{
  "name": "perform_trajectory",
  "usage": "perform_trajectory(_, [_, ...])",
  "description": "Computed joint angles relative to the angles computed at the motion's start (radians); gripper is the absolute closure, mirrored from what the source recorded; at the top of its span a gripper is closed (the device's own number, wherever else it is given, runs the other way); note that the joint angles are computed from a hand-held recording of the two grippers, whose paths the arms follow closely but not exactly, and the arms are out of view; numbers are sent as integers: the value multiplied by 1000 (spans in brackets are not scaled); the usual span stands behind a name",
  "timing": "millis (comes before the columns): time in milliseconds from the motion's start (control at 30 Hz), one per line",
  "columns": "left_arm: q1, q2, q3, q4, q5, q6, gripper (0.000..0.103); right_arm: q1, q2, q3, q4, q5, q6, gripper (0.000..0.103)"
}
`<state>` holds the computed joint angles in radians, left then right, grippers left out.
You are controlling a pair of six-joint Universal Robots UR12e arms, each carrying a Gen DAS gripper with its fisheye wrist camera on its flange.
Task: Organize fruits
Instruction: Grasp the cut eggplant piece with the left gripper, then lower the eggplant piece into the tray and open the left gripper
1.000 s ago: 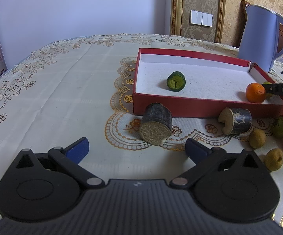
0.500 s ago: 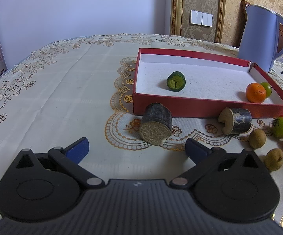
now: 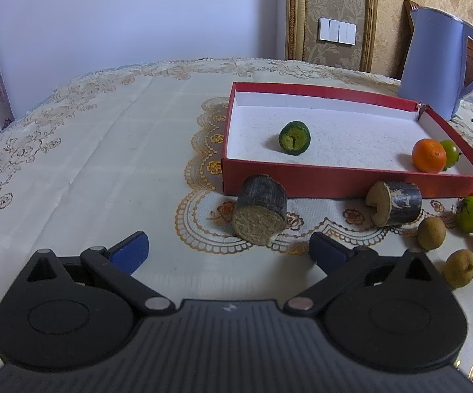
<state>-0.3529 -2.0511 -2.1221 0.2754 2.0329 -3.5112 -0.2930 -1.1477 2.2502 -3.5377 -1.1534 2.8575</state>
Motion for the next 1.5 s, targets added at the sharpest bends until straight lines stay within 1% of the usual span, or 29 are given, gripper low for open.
perform_trajectory(67, [-1, -4, 7, 2, -1, 0, 0, -9, 1, -2, 8, 6, 31, 13])
perform_trajectory(100, [0, -6, 10, 5, -4, 5, 0, -16, 3, -1, 6, 26, 41, 13])
perform_trajectory(200, [-5, -13, 17, 17, 2, 29, 2, -23, 3, 0, 7, 43, 48, 13])
perform_trajectory(267, [-12, -17, 18, 38, 8, 51, 17, -18, 1, 1, 8, 29, 38, 12])
perform_trajectory(300, [-16, -20, 18, 50, 12, 65, 19, -14, 1, 0, 10, 19, 32, 12])
perform_trajectory(333, [-20, -22, 21, 51, 27, 69, 28, -11, 1, -1, 11, 10, 27, 12])
perform_trajectory(367, [-23, -24, 24, 48, 39, 71, 41, -8, 1, -2, 12, 3, 23, 12])
perform_trajectory(400, [-22, -24, 22, 59, 27, 76, 48, -5, 0, -1, 12, -5, 18, 12])
perform_trajectory(433, [-18, -23, 18, 74, 7, 76, 69, -3, 0, -2, 13, -11, 14, 12])
perform_trajectory(467, [-15, -19, 15, 75, -12, 73, 72, 1, -1, -2, 14, -20, 8, 12])
perform_trajectory(500, [-17, -18, 18, 67, -7, 71, 72, 5, 0, -3, 14, -31, 2, 12])
perform_trajectory(533, [-18, -19, 20, 64, -2, 76, 72, 14, 0, -3, 9, -57, -7, 4])
perform_trajectory(567, [-22, -22, 22, 65, 9, 86, 72, 24, 1, -4, 2, -94, -3, 0])
perform_trajectory(600, [-25, -24, 24, 65, 19, 90, 72, 25, 1, -5, 4, -103, 2, 0])
perform_trajectory(667, [-30, -22, 23, 77, 26, 89, 72, 18, 0, -7, 18, -89, 9, 0])
perform_trajectory(733, [-32, -15, 16, 114, 22, 87, 72, 17, -1, -7, 20, -86, 10, 0])
perform_trajectory(833, [-39, -7, 20, 173, 43, 98, 72, 16, -1, -7, 22, -83, 12, 0])
perform_trajectory(933, [-35, -5, 42, 192, 52, 112, 72, 15, -1, -8, 22, -82, 12, 0])
perform_trajectory(967, [-32, -9, 56, 187, 58, 120, 72, 15, -1, -7, 22, -82, 12, 0])
perform_trajectory(1100, [-17, -32, 113, 105, 75, 112, 72, 16, 0, -8, 20, -82, 13, 0])
perform_trajectory(1233, [3, -56, 153, 27, 45, 79, 72, 16, 0, -7, 21, -82, 13, 0])
perform_trajectory(1300, [8, -66, 166, 7, 45, 68, 72, 16, 0, -7, 21, -82, 13, 0])
perform_trajectory(1400, [19, -74, 172, -18, 26, 49, 72, 16, -1, -7, 21, -82, 13, 0])
perform_trajectory(1500, [15, -85, 175, -3, 39, 71, 72, 16, -1, -7, 21, -82, 13, 0])
